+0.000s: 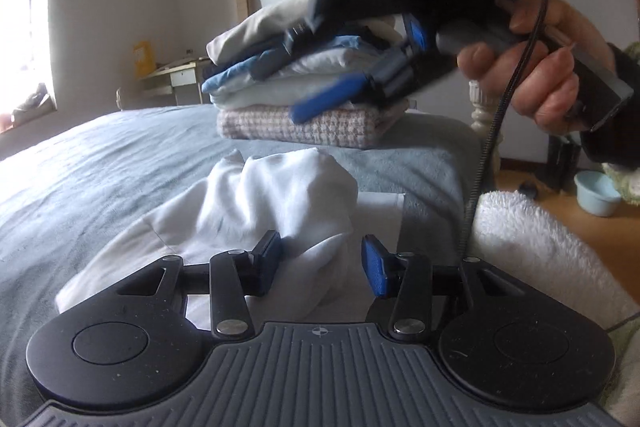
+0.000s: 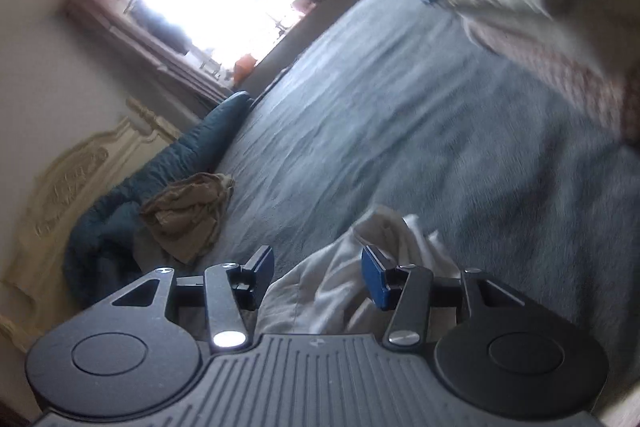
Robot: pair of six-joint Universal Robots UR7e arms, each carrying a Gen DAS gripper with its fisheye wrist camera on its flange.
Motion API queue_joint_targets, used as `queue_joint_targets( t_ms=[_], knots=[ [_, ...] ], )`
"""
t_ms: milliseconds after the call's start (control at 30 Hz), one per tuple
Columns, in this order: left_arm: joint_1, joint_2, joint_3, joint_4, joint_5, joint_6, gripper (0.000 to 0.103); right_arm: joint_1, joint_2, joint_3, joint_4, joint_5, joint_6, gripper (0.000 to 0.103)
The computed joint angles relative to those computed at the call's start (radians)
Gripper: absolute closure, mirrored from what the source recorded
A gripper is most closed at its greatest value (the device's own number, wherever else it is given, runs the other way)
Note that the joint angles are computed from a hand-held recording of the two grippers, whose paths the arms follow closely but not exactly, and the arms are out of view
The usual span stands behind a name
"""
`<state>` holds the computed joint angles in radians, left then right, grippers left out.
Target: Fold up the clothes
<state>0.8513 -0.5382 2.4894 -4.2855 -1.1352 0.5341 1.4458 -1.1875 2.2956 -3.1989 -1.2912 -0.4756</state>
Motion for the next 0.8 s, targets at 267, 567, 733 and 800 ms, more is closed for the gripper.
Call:
queue_joint_targets(
  t_ms=[267, 567, 733, 800],
  knots=[
    [0.029, -0.015, 0.002, 0.016, -0.042, -0.053, 0.056, 0.066, 0.149, 0.047, -0.24, -0.316, -0.395, 0.079],
    [0.061, -0.054, 0.014, -0.08, -0.119, -0.292, 0.052, 0.01, 0.214, 0.066, -0.415, -0.284, -0.494, 0.085],
    [0.088, 0.033, -0.047, -0.1, -0.083, -0.319, 0.053, 0.045, 0.185, 0.079, -0.472, -0.192, -0.52, 0.082],
    [0.084, 0.063, -0.054, -0.134, -0.073, -0.322, 0.053, 0.065, 0.182, 0.065, -0.444, -0.123, -0.533, 0.082]
  ],
)
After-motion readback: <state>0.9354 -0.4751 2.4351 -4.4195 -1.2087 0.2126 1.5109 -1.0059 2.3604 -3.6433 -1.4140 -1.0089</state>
